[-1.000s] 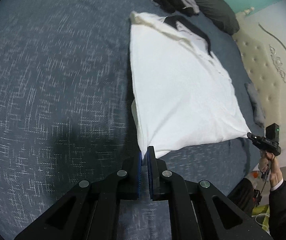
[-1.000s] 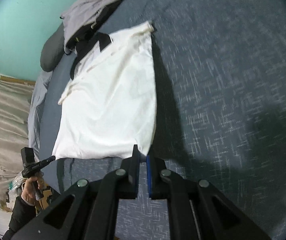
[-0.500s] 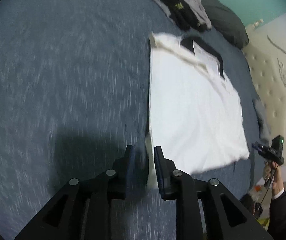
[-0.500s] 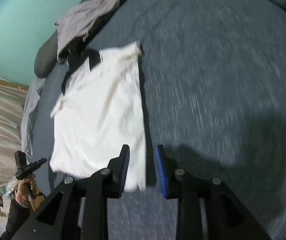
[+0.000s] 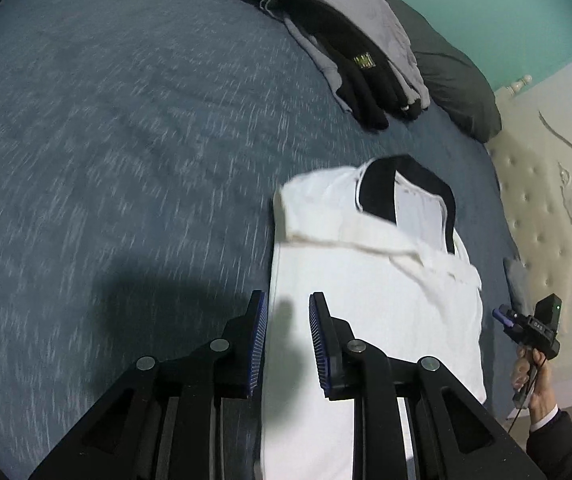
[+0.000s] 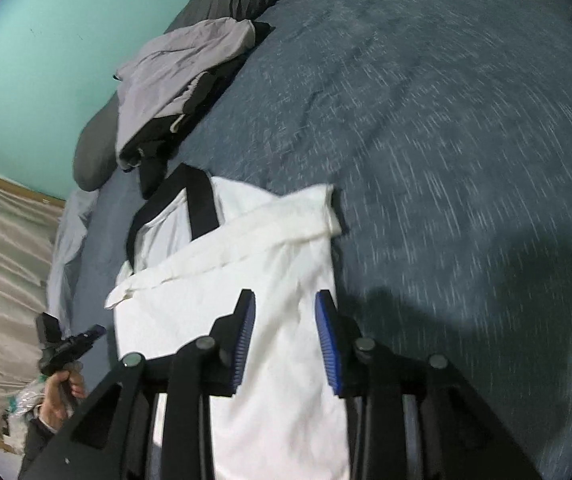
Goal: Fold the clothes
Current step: 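Lift the folded edge with both tools and fold it again toward the collar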
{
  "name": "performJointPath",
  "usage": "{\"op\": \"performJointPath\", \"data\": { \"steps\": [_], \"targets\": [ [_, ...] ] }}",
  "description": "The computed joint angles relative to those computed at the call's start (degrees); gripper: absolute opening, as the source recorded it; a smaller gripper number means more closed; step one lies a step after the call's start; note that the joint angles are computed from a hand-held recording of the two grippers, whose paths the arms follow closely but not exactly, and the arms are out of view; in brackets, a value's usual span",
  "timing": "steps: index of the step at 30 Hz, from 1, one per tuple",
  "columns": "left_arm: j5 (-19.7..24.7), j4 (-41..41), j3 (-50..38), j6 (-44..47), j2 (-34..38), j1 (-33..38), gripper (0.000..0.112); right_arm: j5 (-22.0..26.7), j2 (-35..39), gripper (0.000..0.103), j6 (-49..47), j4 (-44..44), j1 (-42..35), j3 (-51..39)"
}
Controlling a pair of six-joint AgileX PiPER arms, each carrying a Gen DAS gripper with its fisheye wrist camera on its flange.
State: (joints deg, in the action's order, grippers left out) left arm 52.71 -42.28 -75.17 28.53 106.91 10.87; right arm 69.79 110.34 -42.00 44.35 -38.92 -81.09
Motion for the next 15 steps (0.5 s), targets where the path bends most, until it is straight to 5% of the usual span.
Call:
{"op": "performJointPath", "data": {
  "steps": [15],
  "targets": [
    [-4.61,5.98,-9.27,-2.65,8.81,-5.02,0.023,-17.22,4.57,0.031,1.05,-11.88,10.11,-2.36]
  ]
}}
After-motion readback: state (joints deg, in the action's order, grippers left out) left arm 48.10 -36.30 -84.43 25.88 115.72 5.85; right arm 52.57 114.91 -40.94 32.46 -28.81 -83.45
